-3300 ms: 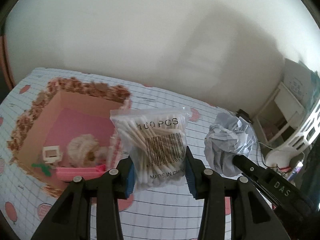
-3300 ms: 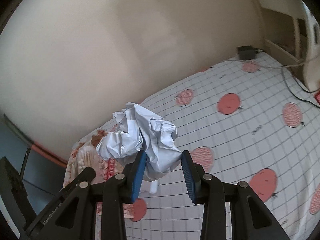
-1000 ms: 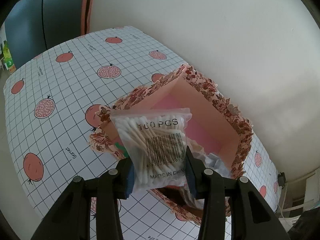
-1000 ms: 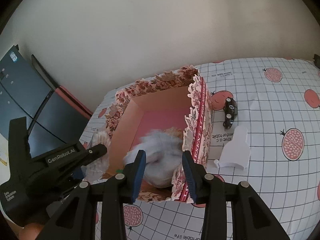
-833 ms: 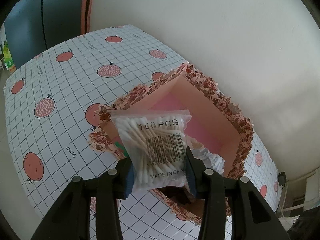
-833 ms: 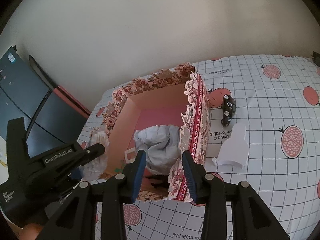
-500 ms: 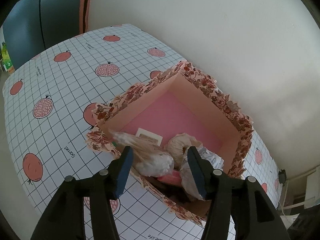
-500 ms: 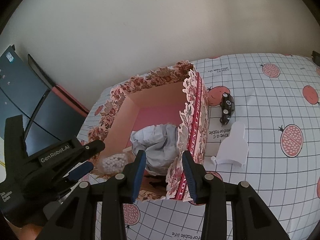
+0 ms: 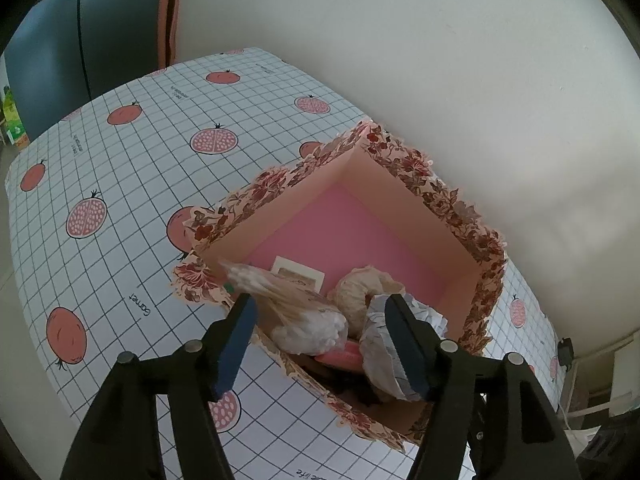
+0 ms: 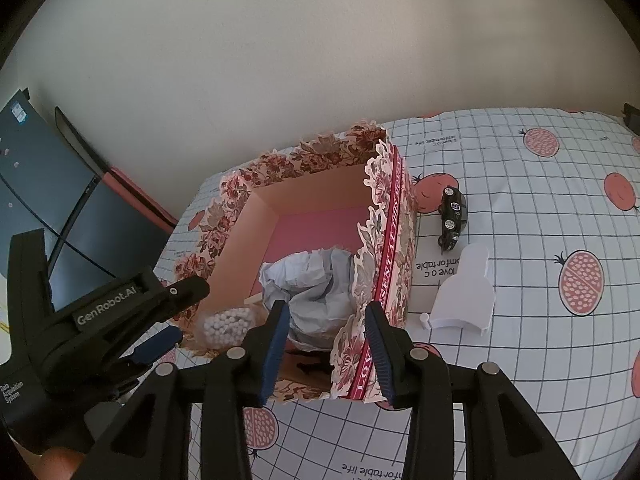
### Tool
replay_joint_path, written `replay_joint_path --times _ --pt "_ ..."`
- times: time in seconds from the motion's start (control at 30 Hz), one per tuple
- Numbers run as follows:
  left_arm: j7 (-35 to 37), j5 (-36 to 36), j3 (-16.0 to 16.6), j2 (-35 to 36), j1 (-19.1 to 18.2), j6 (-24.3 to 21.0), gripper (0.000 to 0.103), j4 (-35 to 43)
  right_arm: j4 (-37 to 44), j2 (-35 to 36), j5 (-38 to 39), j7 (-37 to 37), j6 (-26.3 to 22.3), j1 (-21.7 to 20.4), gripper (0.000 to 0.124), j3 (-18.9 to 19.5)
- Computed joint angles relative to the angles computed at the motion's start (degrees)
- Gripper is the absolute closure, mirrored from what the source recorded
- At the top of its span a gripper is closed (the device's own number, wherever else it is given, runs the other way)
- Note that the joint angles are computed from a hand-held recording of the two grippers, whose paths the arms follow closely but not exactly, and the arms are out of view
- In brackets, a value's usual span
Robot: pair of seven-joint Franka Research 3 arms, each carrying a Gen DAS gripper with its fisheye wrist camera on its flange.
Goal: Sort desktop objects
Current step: 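Open both tools to drop the swab bag and silver paper into the box, then move both tools back toward the white paper cutout and black toy car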
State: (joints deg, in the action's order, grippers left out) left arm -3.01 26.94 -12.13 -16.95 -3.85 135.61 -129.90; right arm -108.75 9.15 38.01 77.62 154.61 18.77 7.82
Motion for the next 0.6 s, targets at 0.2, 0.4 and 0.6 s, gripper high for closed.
replay_joint_path --times 0.2,0.4,0.6 --pt "0.1 0.3 0.0 -0.2 0.0 0.2 0.032 0.0 -0.1 -0.3 -0.2 0.4 0.3 -0.1 0.073 -0.2" --pt "-0.6 2.3 -0.8 0.2 0.1 -0.3 0.024 1.3 -0.5 -0.9 -0.1 0.7 0.9 -0.3 0.062 -0.4" --pt "-1.3 5.0 -1.3 0.8 -0.1 -0.4 0.022 2.6 -1.1 -1.6 -1.1 2.0 1.7 -0.5 0.053 -0.9"
